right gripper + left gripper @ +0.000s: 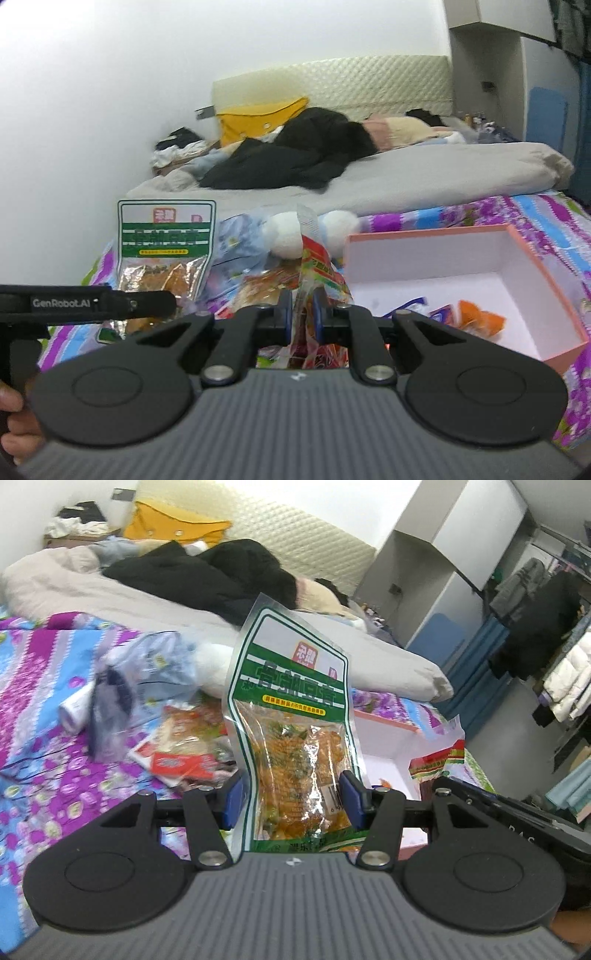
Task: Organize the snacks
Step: 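Carry both packets over the pink box and open both tools to drop them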
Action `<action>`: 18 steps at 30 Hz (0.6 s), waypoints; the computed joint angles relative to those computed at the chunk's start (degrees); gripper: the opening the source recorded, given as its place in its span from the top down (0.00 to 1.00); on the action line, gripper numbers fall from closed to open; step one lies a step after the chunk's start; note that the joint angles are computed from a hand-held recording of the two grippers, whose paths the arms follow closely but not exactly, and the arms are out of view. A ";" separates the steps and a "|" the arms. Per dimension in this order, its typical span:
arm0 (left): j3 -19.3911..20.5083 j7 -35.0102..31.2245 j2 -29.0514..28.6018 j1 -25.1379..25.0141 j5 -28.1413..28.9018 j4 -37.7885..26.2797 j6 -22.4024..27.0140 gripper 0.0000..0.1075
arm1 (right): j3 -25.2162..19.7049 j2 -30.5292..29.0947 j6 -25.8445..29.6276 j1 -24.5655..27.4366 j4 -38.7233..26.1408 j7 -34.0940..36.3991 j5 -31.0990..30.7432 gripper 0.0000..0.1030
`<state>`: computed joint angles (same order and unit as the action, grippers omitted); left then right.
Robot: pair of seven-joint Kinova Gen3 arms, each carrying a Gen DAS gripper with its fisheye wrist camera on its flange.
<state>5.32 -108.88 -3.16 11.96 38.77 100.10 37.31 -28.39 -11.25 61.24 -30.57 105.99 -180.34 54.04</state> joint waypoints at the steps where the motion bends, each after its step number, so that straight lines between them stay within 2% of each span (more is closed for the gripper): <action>1: 0.60 0.33 0.96 0.45 -0.21 -0.85 -0.26 0.45 | 0.79 -0.56 -0.18 0.31 0.37 0.50 -0.43 0.86; 9: 6.10 7.37 12.18 4.83 -7.13 -10.05 -1.77 0.45 | 5.92 -2.87 -3.98 6.99 4.11 4.67 -4.93 0.86; 18: 8.40 15.69 28.17 11.61 -18.27 -25.23 1.14 0.45 | 12.66 -0.14 -14.27 15.07 8.50 11.14 -8.25 0.85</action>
